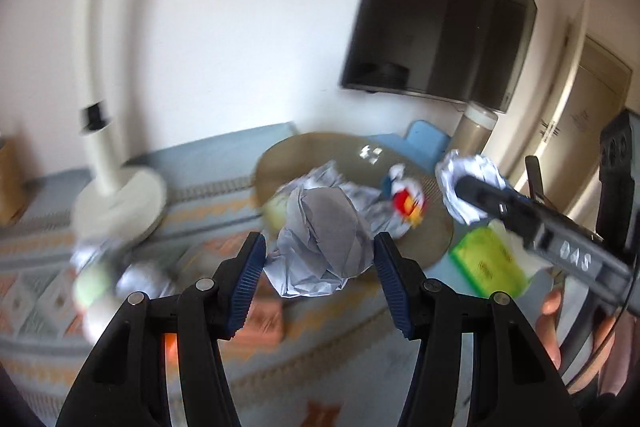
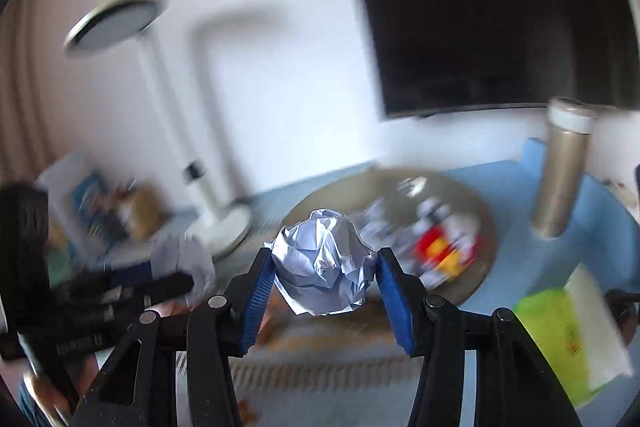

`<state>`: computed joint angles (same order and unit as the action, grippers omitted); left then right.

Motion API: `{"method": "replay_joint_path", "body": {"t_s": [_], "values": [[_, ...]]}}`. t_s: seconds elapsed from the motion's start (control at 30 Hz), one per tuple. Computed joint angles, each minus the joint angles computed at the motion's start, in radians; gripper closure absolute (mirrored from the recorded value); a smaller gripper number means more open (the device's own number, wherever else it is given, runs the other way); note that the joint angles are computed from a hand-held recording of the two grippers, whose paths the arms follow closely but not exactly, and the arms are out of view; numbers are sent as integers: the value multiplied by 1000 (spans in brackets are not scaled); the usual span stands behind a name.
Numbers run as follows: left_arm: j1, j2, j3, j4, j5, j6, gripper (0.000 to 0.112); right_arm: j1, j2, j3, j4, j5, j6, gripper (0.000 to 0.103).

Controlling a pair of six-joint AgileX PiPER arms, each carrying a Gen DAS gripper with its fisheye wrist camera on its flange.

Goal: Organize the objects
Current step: 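Lift both paper balls and carry them over the gold bowl, then open both grippers to drop the paper balls into the bowl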

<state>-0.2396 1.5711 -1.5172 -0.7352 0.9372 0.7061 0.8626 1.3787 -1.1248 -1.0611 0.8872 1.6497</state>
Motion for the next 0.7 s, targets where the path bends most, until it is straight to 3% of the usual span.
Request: {"method": "replay_joint_path", "body": {"t_s": [0.27, 0.57, 0.67, 0.7], "values": [[-113, 192, -185, 31, -73, -89, 59, -308, 78, -105, 108, -190, -110, 52], [-167, 306, -204, 42, -128, -67, 59, -355, 206, -137, 49, -197, -59, 52], [-204, 300, -175, 89, -179, -67, 57, -344, 235, -153, 7, -165, -51, 51], [-214, 294, -158, 96, -203, -56, 53, -354, 239, -152, 26, -188, -72, 47]]}}
